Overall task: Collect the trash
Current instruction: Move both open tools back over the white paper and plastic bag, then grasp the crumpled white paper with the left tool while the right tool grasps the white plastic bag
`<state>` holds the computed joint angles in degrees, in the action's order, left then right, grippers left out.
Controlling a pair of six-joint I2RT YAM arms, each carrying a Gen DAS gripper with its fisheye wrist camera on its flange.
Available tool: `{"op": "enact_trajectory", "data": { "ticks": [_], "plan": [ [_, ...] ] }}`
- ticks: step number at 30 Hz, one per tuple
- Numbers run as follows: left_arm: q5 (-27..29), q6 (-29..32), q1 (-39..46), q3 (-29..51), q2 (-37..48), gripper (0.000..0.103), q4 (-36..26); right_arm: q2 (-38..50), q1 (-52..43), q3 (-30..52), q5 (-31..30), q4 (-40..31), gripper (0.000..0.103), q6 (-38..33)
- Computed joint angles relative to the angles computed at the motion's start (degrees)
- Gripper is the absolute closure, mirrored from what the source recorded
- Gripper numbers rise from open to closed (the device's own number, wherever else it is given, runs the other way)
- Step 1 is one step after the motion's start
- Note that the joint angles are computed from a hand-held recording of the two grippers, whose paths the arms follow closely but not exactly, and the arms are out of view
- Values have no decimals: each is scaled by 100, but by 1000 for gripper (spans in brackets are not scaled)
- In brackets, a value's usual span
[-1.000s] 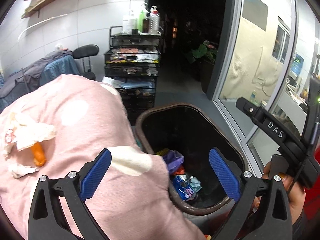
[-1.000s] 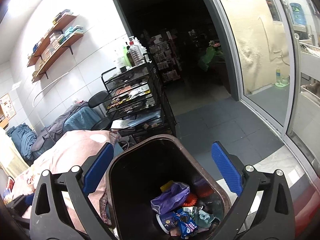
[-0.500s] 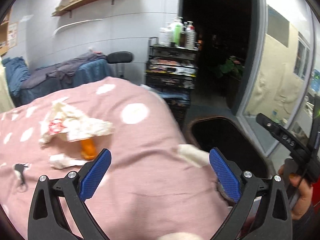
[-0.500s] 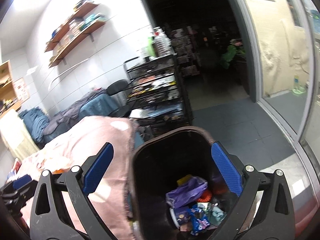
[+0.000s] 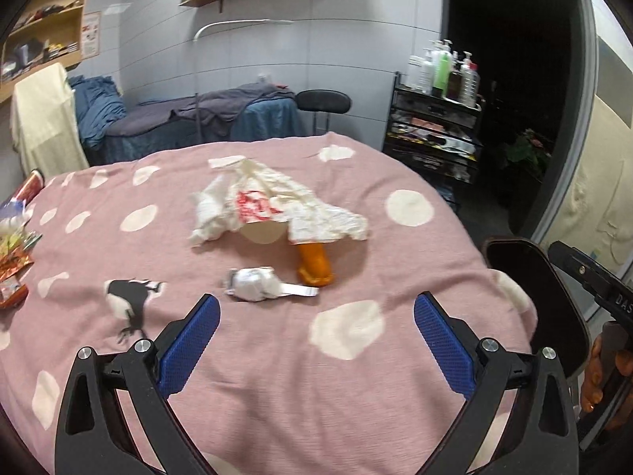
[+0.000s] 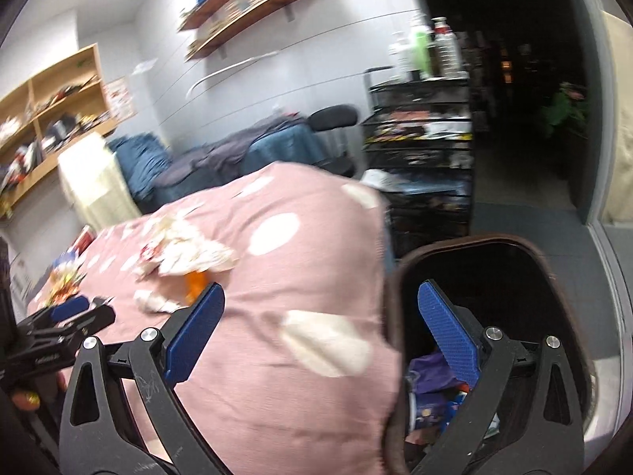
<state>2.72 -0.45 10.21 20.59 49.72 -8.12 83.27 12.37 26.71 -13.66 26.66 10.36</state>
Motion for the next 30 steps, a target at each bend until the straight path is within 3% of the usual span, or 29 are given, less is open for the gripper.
{"op": "enact_trajectory", "data": {
  "ticks": [5, 11, 15, 22, 25, 27, 30],
  "plan": [
    [371, 517, 992, 44, 471, 6, 241, 339, 550, 575, -160, -455, 6, -188],
    [930, 712, 1687, 428, 1293, 6, 342, 1019, 1018, 1465, -319, -1053, 6, -279],
    [938, 896, 1567, 767, 1874, 8, 303, 1346, 1291, 1898, -186, -1274, 6, -293],
    [400, 1339, 1015, 1516, 3000, 20, 170, 1643, 1495, 2425, -85, -1626, 6, -361],
    [370, 1472, 947, 1841, 3448, 31, -6, 1798, 1536, 2651, -39, -1775, 6, -426],
    [406, 1553, 948, 1938, 3621, 55, -107, 1931, 1572, 2820, 2, -1883, 6, -502],
    [567, 1533, 1051, 1790, 3478, 66, -35, 2178, 1677, 3157, 110, -2131, 6, -699]
  ]
}}
